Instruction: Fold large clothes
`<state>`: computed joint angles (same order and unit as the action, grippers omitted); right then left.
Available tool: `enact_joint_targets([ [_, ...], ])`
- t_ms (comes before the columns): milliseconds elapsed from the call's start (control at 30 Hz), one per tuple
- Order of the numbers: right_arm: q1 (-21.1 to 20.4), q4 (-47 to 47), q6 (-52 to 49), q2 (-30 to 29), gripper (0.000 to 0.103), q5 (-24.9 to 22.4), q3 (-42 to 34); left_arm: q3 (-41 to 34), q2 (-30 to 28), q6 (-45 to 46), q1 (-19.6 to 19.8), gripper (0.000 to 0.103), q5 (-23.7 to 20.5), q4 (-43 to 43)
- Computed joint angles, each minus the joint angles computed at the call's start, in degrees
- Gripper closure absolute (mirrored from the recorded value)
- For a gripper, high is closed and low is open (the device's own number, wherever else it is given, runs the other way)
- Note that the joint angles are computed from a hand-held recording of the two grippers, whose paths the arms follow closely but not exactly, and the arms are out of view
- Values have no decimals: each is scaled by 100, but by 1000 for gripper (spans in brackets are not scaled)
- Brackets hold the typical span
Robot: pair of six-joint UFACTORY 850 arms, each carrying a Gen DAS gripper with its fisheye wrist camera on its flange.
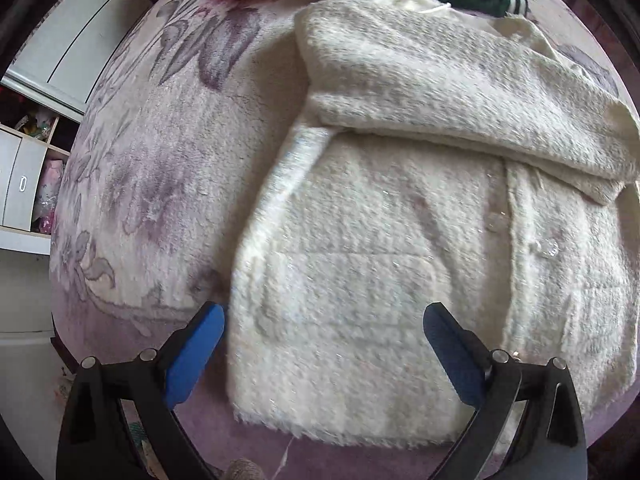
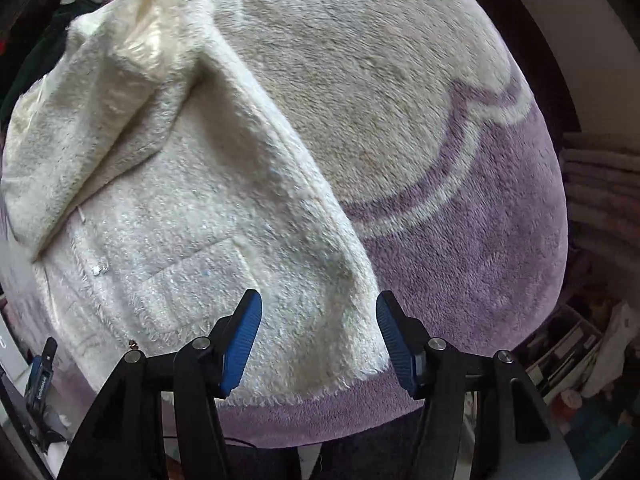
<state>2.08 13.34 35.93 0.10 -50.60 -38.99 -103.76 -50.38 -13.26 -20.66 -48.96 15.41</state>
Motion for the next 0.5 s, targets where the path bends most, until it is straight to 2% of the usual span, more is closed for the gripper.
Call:
enact_joint_targets([
  [33,71,-74,-147,-264,41,14,-148,56,29,-115,-86,0,-31,-20],
  [100,349,-387,-91,-360,42,-12,38,285,145,-529,-298,0,-75,133],
  [167,540,-67,-567,-461,76,22,447,445,232,-970,-514,0,-214,236],
  [200,647,84,-812,-415,86,103,702,500,257,-1197,-609,0,-294,281],
  [267,862,94,-1181,-96,86,462,1096,576,283,-1722,-817,0,-505,413],
  [333,991,233,-1606,42,86,397,1139,606,279,-2222,-1008,0,-730,488],
  [367,1027,509,-1883,-80,86,400,908,602,262,-2416,-1084,0,-840,469],
  [467,565,1029,-2964,213,85,52,849,516,173,-2884,-1397,0,-1250,477],
  [500,385,953,-3097,509,79,-43,953,487,161,-2966,-1517,0,-1380,557],
])
